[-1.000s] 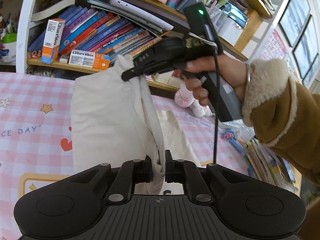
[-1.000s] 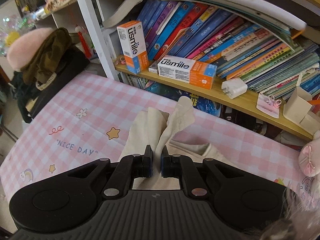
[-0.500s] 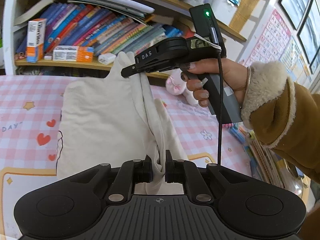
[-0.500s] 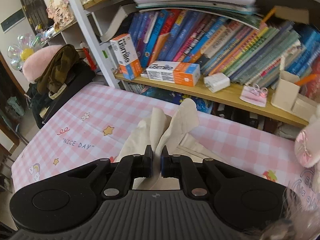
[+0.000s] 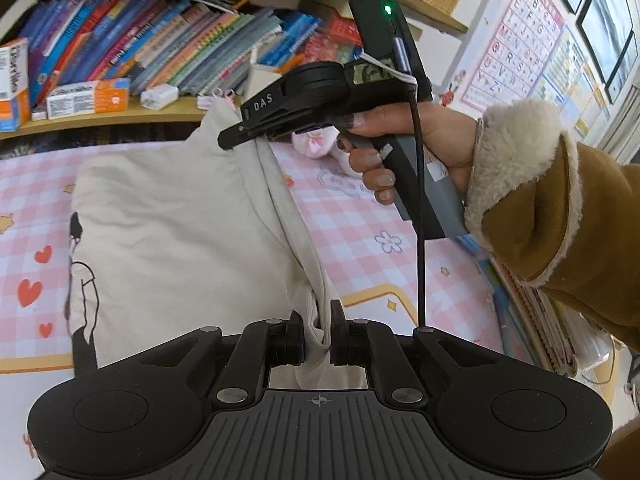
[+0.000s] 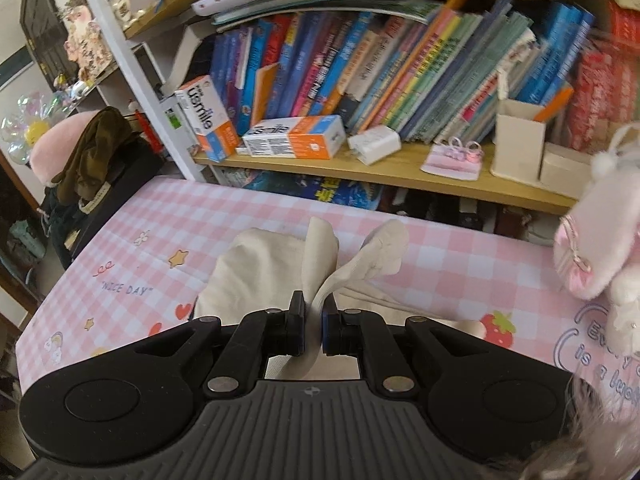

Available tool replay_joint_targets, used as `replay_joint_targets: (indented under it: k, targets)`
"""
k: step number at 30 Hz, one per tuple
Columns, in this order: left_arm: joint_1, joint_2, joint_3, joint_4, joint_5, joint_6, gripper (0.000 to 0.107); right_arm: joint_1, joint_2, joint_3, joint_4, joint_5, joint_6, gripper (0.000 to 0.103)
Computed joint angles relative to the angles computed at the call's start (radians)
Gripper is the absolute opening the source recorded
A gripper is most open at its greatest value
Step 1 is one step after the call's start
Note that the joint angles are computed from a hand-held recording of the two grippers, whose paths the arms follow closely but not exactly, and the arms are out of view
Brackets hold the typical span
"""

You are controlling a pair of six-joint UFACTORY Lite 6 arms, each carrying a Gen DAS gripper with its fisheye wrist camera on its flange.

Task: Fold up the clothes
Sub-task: 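Lay the folded shirt flat on the bedspread and open both grippers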

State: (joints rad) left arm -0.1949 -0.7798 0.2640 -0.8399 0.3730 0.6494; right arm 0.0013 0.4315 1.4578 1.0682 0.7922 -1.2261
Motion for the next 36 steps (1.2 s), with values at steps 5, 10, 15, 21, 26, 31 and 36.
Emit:
replay_joint_targets:
  k: [5, 10, 15, 21, 26, 31, 36]
  targets:
    - [-0.075, 0.129, 0.027, -0.050, -0.073, 0.008, 0.010, -0.026, 0.039, 0.018, -0.027, 0.004, 0.002, 0.007]
    - [-0.128, 0.250, 0.053, -0.147, -0.116, 0.082, 0.010, -0.047, 0.080, 0.013, -0.045, -0.016, 0.004, 0.007]
    - [-0.163, 0.343, 0.084, -0.246, -0.080, 0.161, 0.028, -0.054, 0.090, -0.041, -0.066, -0.102, 0.010, 0.017]
    - [-0.058, 0.152, 0.025, -0.197, 0.097, 0.139, 0.030, -0.139, 0.033, -0.143, -0.035, -0.136, -0.001, 0.038]
    - [0.260, -0.084, -0.021, 0.060, 0.286, -0.059, 0.030, -0.258, -0.209, -0.405, 0.025, -0.029, -0.162, 0.035]
    - [0.660, -0.173, -0.076, 0.101, 0.428, 0.082, 0.030, -0.338, -0.500, -0.704, -0.057, 0.117, -0.231, 0.029]
    - [0.776, -0.123, -0.085, 0.044, 0.412, 0.197, 0.030, -0.327, -0.764, -0.949, -0.119, 0.085, -0.201, 0.026]
